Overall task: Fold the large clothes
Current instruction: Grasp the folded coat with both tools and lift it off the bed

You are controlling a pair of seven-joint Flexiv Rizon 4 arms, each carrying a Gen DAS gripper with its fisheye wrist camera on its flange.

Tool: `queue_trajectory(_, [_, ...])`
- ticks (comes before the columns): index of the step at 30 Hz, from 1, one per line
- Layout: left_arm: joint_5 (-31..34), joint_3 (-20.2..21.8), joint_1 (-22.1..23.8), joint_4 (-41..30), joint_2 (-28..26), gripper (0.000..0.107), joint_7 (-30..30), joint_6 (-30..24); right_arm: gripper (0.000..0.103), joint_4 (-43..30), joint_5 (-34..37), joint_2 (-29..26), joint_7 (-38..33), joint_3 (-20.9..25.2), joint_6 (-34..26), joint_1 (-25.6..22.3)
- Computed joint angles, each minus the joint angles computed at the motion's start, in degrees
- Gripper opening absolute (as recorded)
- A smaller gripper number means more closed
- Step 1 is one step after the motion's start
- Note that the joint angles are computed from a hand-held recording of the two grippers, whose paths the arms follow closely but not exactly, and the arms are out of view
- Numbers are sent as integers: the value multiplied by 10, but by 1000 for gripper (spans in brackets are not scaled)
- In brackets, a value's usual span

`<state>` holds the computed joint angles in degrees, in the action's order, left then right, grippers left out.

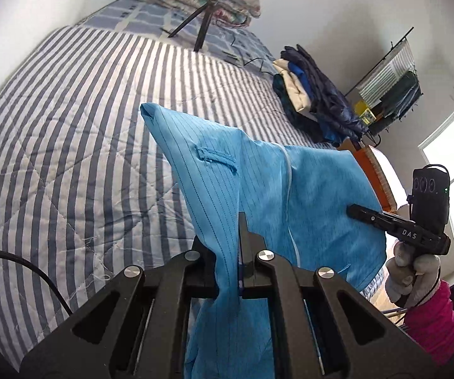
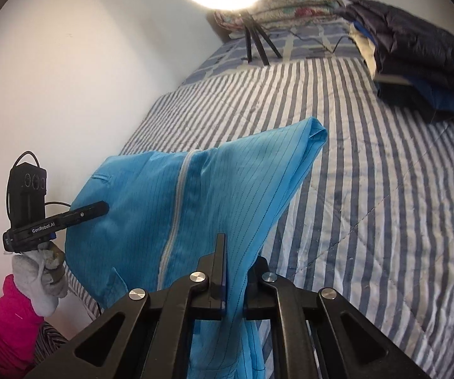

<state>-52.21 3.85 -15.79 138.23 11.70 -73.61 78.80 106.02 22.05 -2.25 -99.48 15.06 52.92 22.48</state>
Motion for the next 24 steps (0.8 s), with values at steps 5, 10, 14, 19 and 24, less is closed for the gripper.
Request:
queue_trajectory(5, [54, -11, 7, -12, 18, 4, -41, 0, 3, 30, -80, 37, 30, 3, 28, 7])
queue_trajectory(10, [97, -17, 1, -39, 18, 4, -74, 2, 3, 45, -135, 71, 60, -3, 33, 8])
queue_trajectory(14, [133, -21, 5, -62, 14, 4, -100, -8, 3, 48, -172, 88, 82, -9, 31, 4])
queue_trajectory(19, [215, -39, 29, -101, 10, 4, -154, -27, 3, 55, -219, 111, 99, -14, 37, -4])
queue_trajectory(24, [298, -56, 48, -142, 14, 4, -212, -59, 3, 60, -243, 138, 106, -17, 35, -10])
